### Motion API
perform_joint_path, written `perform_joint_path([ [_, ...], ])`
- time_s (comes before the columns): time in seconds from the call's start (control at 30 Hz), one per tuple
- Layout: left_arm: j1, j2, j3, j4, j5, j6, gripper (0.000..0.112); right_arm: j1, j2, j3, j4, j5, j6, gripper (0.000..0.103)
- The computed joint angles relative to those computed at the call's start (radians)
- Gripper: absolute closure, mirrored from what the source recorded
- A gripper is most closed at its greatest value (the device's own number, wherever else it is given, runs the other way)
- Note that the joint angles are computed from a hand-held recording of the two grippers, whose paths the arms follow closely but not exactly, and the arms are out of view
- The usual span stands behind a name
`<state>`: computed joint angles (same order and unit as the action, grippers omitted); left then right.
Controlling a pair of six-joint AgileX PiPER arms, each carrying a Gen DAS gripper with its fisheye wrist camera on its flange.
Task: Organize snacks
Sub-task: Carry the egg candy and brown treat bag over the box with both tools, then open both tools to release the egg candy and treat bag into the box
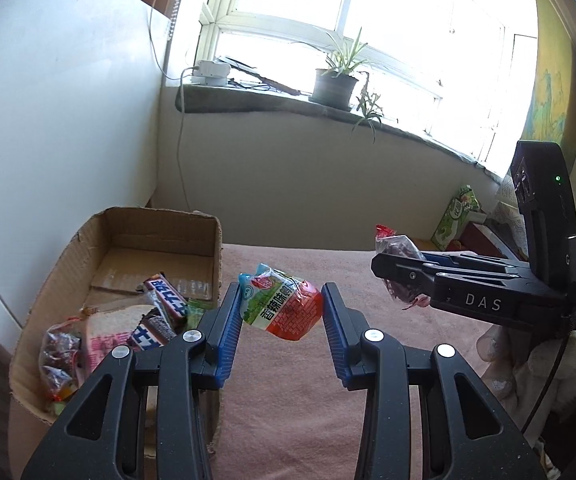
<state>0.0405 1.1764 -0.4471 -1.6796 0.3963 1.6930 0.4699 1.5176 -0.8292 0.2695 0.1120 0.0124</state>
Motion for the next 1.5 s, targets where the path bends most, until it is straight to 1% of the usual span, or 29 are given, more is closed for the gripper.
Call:
perform_joint_path([
  [0.07, 0.068, 0.002, 0.000, 0.030, 0.042, -0.002, 0.074, 0.038, 0.034, -0.047, -0.133, 0.006, 0.141, 0.065],
  [0.1, 0.094, 0.003, 0.001, 0.037, 0.057, 0.002, 0.074, 0.053, 0.053, -0.073, -0.145, 0.013, 0.156, 0.065],
  [0.2, 0.166, 0.009, 0.002, 0.056, 0.093, 0.014, 0.074, 0.103, 0.109, -0.146, -0.306, 0.027, 0.323, 0.065],
  [0.33, 0.254, 0.030, 0.000, 0.065, 0.141, 0.039, 0.074, 0.151, 0.186, -0.247, -0.331, 0.054, 0.348, 0.065],
  [0.37, 0.286, 0.039, -0.001, 0.074, 0.163, 0.046, 0.074, 0.162, 0.206, -0.273, -0.341, 0.063, 0.358, 0.065],
  [0.43, 0.319, 0.056, -0.002, 0.072, 0.180, 0.066, 0.074, 0.180, 0.246, -0.324, -0.346, 0.079, 0.364, 0.065],
  [0.57, 0.366, 0.089, -0.010, 0.063, 0.199, 0.096, 0.074, 0.193, 0.319, -0.410, -0.233, 0.102, 0.252, 0.065],
  [0.83, 0.435, 0.129, -0.026, 0.080, 0.230, 0.107, 0.074, 0.221, 0.438, -0.565, -0.207, 0.169, 0.210, 0.065],
  [0.9, 0.446, 0.138, -0.031, 0.085, 0.234, 0.107, 0.074, 0.225, 0.462, -0.599, -0.181, 0.187, 0.177, 0.065],
  [1.0, 0.462, 0.147, -0.037, 0.093, 0.240, 0.107, 0.073, 0.236, 0.481, -0.631, -0.222, 0.206, 0.210, 0.064],
  [1.13, 0.474, 0.152, -0.043, 0.101, 0.241, 0.103, 0.071, 0.244, 0.503, -0.666, -0.220, 0.222, 0.212, 0.064],
  [1.17, 0.478, 0.153, -0.044, 0.102, 0.243, 0.103, 0.071, 0.247, 0.507, -0.671, -0.227, 0.224, 0.216, 0.063],
  [1.2, 0.482, 0.154, -0.046, 0.106, 0.243, 0.101, 0.068, 0.250, 0.510, -0.677, -0.241, 0.227, 0.228, 0.061],
  [1.23, 0.485, 0.157, -0.048, 0.112, 0.245, 0.098, 0.067, 0.255, 0.513, -0.681, -0.268, 0.229, 0.254, 0.053],
  [1.27, 0.486, 0.156, -0.049, 0.114, 0.242, 0.096, 0.067, 0.259, 0.510, -0.676, -0.300, 0.222, 0.285, 0.042],
  [1.3, 0.488, 0.156, -0.049, 0.112, 0.241, 0.097, 0.067, 0.261, 0.507, -0.670, -0.322, 0.214, 0.307, 0.039],
  [1.47, 0.495, 0.147, -0.045, 0.115, 0.239, 0.095, 0.067, 0.260, 0.493, -0.656, -0.344, 0.210, 0.331, 0.038],
  [1.5, 0.494, 0.143, -0.044, 0.113, 0.236, 0.095, 0.062, 0.260, 0.490, -0.653, -0.354, 0.211, 0.340, 0.037],
])
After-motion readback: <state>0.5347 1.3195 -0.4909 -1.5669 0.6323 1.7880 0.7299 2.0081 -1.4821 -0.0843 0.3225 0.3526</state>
